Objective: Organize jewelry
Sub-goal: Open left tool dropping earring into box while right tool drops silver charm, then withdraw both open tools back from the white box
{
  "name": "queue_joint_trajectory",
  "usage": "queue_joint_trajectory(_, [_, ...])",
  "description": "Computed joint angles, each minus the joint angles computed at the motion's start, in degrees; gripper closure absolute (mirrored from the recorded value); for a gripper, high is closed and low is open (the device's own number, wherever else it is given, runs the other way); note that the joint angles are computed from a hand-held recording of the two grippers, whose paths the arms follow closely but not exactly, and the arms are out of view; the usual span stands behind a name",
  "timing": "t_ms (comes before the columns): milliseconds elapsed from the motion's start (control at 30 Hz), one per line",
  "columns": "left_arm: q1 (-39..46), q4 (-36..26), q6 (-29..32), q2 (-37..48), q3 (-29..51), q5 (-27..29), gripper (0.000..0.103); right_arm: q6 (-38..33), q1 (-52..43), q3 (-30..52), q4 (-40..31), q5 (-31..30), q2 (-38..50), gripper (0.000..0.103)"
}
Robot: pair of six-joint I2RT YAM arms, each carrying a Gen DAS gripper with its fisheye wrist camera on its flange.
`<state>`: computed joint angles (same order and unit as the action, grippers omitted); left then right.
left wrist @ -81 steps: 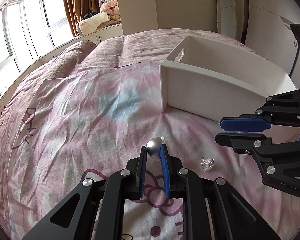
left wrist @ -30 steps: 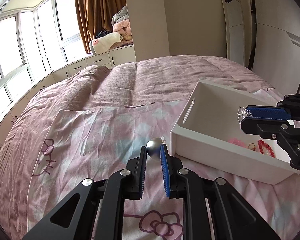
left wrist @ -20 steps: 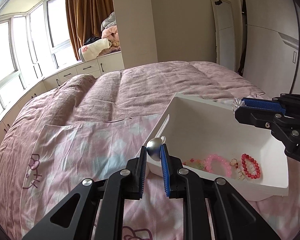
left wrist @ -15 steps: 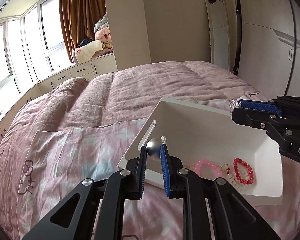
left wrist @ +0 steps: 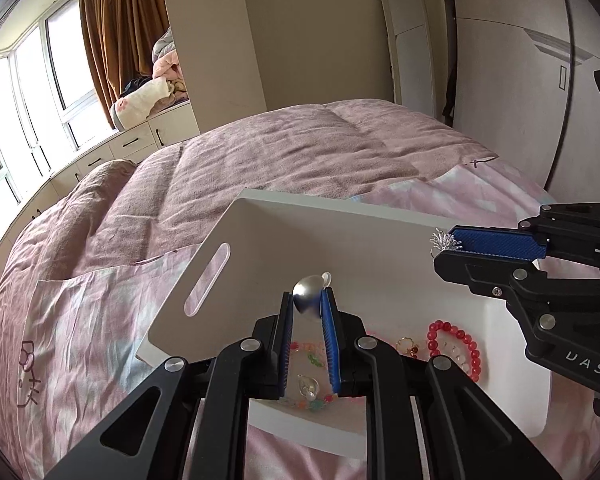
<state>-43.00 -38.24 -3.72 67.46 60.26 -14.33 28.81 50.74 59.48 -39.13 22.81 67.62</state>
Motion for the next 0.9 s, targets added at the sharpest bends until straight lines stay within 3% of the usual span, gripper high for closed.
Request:
queue_joint_trajectory(433, [-4.60, 0.59, -3.08, 5.36, 0.10, -1.69, 0.081, -1.20, -1.62, -3.91, 0.62, -2.50, -1.34, 0.085])
queue_joint_trajectory(600, [-4.17, 1.11, -4.16, 4.12, -0.29, -3.39, 0.059, -0.33, -1.81, -3.90, 0.71, -2.05, -1.22, 0.082])
queue_joint_trajectory(900, [-0.66, 3.03, -8.68, -1.23, 0.24, -11.33, 0.022, 1.47, -0.57, -1.35, 0.57, 1.93, -0.20, 0.044])
